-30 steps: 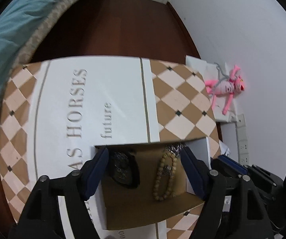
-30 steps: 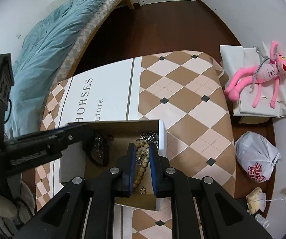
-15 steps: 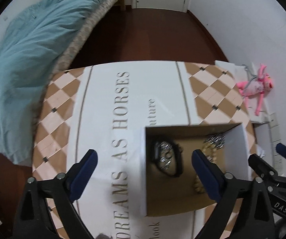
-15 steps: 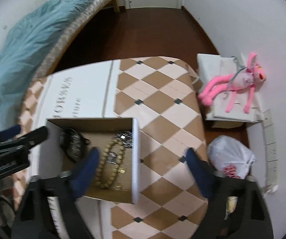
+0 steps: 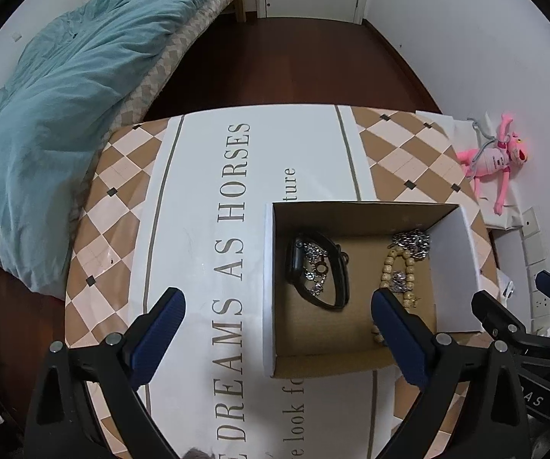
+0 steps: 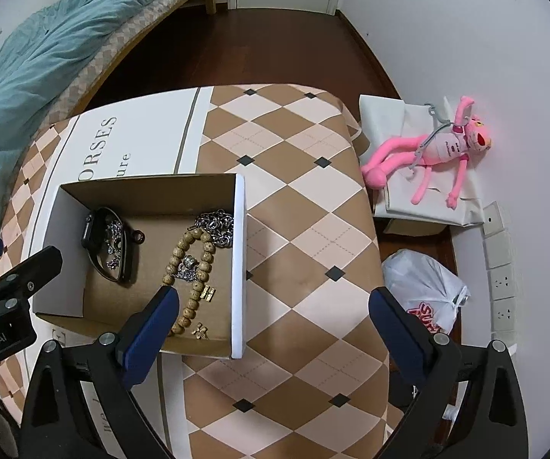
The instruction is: Organize jewelry
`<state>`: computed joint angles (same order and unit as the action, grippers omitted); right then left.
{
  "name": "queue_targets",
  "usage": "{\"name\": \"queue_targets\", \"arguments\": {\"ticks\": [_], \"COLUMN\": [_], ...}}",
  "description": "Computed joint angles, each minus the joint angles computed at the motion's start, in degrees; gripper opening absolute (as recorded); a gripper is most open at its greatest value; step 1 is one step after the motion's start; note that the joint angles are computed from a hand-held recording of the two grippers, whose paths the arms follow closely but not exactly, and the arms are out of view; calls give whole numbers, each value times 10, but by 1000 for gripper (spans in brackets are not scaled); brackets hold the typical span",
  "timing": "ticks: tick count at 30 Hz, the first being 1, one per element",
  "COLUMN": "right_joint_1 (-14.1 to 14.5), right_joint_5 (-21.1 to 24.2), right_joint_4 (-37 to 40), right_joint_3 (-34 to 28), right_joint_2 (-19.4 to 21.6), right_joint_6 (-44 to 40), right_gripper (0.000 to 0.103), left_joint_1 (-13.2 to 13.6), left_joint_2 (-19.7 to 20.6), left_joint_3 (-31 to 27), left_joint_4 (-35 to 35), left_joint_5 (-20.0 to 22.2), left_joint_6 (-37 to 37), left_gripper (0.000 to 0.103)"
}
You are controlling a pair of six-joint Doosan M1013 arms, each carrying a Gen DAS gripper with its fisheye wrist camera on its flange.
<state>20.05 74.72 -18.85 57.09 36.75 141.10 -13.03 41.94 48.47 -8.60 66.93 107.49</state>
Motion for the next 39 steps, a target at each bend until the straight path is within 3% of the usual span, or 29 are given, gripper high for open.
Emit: {"name": "queue_targets", "arguments": {"ticks": [9, 27, 34, 39], "right_joint_1": [18, 106, 130, 140], "right_joint_5": [-7, 15, 25, 32], "right_joint_4": [-49, -207, -240, -245], "right_joint_3": [12, 31, 41, 45], "right_joint_2": [-34, -120, -141, -148], "right_joint_6": [31, 120, 147, 147], "right_gripper": [101, 103, 103, 103], "left_joint_1": [6, 35, 43, 48], "left_joint_2": [-64, -198, -227, -234], "left_joint_3": [63, 180, 208, 215], "left_joint_4": [-18, -72, -83, -99], "left_joint_5": [-65, -172, -188, -177], "left_joint_6": [5, 40, 53, 64], "left_gripper": [99, 99, 99, 99]}}
